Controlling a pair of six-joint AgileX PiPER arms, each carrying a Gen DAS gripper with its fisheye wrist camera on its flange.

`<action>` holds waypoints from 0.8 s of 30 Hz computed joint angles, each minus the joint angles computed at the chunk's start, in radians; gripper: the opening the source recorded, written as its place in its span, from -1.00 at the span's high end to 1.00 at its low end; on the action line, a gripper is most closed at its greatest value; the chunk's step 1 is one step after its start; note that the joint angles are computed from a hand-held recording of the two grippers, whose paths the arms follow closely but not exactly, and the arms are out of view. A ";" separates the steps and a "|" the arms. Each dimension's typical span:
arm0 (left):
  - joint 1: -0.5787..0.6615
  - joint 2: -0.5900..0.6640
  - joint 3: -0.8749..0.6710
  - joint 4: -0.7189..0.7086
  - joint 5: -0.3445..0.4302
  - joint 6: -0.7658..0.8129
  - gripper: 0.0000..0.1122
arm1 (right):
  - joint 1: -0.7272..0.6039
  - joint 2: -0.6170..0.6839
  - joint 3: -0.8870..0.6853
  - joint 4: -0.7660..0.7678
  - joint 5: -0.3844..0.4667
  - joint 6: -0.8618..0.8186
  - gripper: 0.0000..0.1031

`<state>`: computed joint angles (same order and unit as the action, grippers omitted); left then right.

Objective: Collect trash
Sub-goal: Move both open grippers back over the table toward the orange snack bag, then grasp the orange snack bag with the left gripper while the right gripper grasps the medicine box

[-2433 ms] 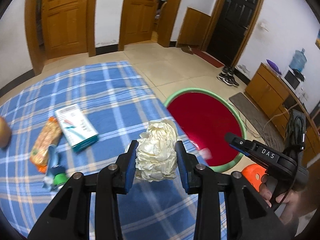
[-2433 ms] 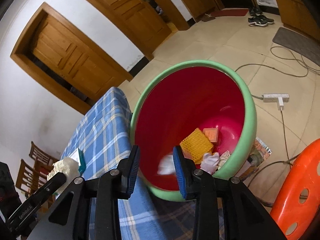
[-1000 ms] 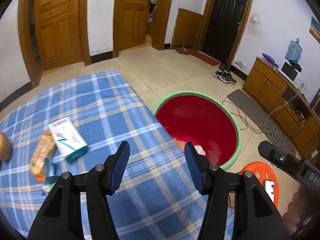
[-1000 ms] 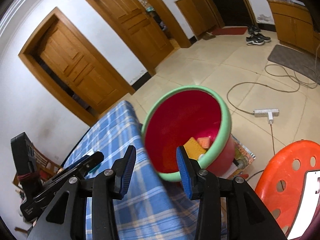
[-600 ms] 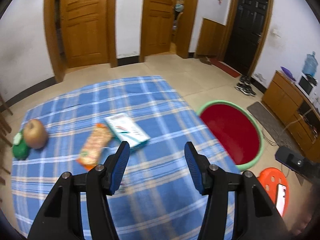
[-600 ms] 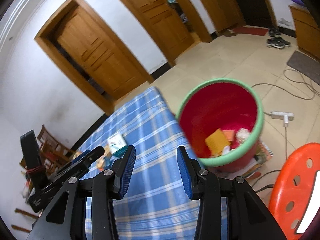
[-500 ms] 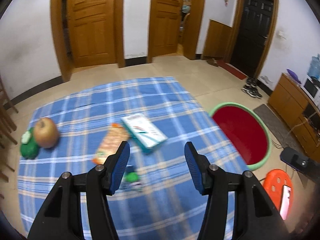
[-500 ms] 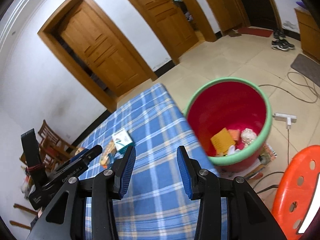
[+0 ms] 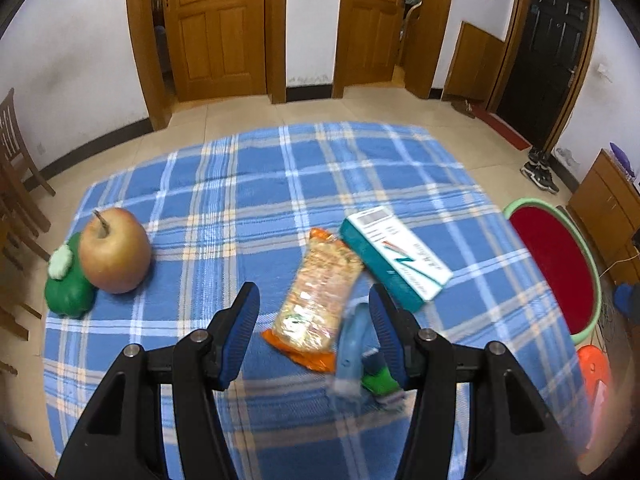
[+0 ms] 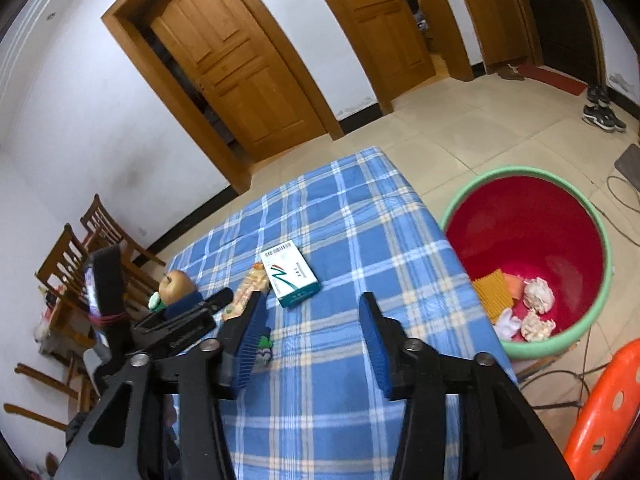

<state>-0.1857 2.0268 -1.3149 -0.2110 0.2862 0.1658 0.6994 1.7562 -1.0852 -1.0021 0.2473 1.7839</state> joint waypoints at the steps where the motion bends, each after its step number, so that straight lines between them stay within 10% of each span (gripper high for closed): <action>1: 0.006 0.025 -0.022 -0.019 0.010 0.018 -0.01 | -0.004 0.021 -0.022 0.026 -0.001 -0.036 -0.01; 17: 0.028 0.148 -0.084 -0.178 -0.017 0.172 -0.20 | -0.050 0.324 -0.342 0.509 0.016 -0.603 -0.10; 24: 0.091 0.133 -0.047 -0.534 -0.019 0.456 0.30 | -0.042 0.400 -0.439 0.579 0.077 -0.701 -0.12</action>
